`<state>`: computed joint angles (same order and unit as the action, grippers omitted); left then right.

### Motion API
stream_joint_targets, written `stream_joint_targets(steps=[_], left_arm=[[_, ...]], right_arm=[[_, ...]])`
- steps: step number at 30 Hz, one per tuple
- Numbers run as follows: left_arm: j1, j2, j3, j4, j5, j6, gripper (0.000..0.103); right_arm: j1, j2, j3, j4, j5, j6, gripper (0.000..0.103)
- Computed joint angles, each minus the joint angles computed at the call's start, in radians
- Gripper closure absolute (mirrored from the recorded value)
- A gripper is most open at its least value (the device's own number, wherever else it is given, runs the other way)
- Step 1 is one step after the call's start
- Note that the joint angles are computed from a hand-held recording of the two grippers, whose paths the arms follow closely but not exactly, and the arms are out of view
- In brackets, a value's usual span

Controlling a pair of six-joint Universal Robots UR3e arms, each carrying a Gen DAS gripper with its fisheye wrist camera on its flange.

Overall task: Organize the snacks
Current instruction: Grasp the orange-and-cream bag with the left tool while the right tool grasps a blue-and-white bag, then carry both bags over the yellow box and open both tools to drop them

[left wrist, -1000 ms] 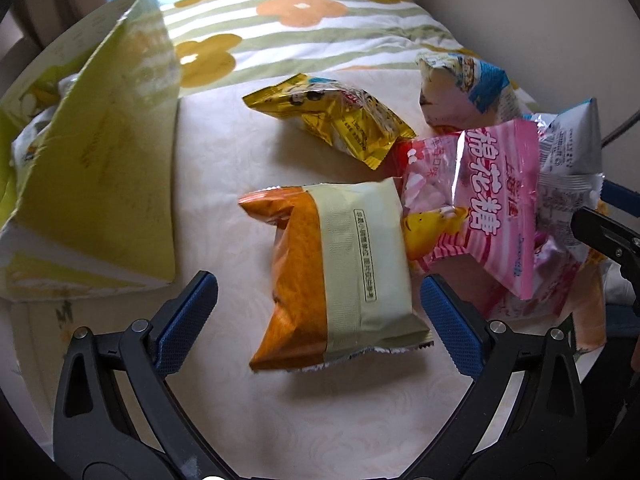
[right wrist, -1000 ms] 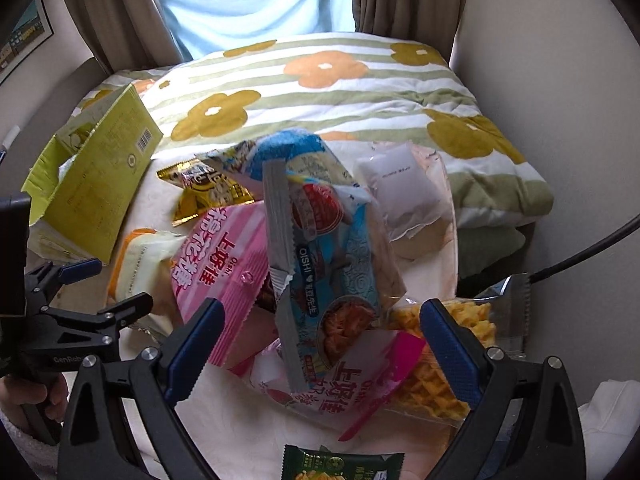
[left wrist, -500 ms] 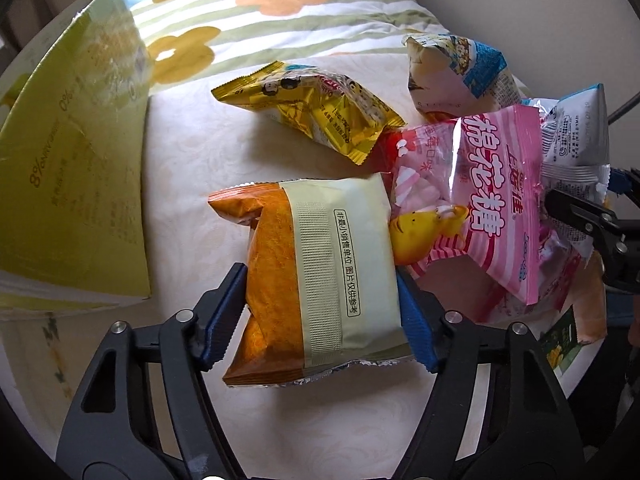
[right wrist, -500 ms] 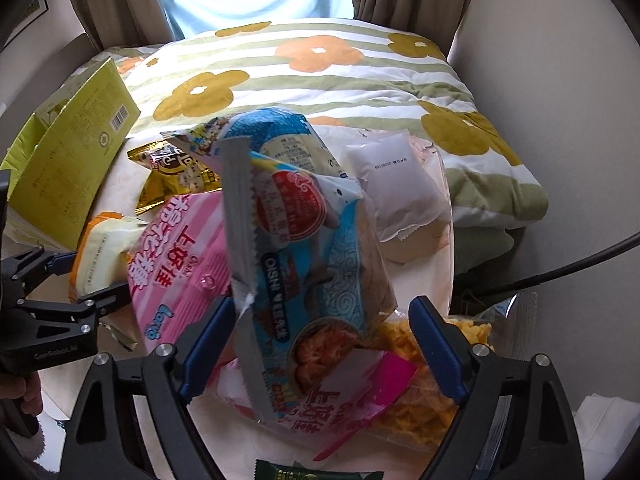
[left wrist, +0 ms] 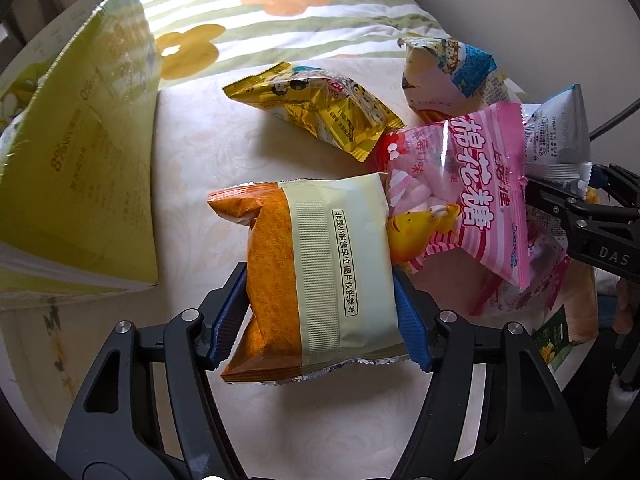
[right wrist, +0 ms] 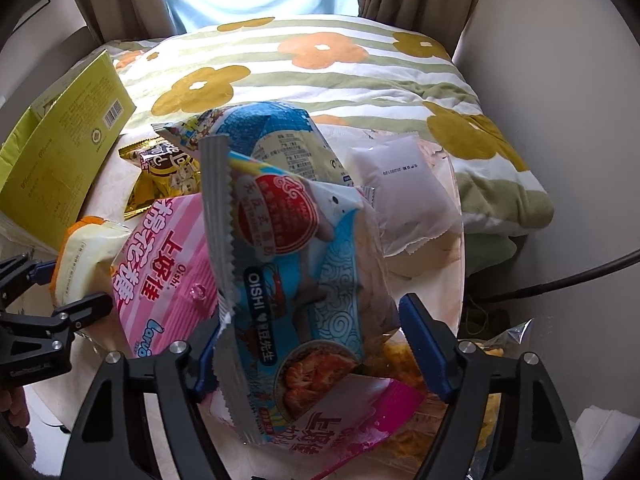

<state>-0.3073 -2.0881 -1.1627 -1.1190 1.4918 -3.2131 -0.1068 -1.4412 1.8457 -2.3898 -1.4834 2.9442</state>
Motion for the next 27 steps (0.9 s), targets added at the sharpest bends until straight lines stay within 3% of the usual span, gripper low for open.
stream_joint_targets(steps=[13,27], left_arm=[[-0.01,0.145,-0.064,-0.007,0.036,-0.046,0.039],[-0.038,0.3,-0.008,-0.058,0.142,-0.141,0.039]], right_arm=[[-0.059,-0.142,0.081,0.013,0.071,0.025,0.037],[-0.16,-0.316,0.008,0.163,0.237,-0.084,0.037]])
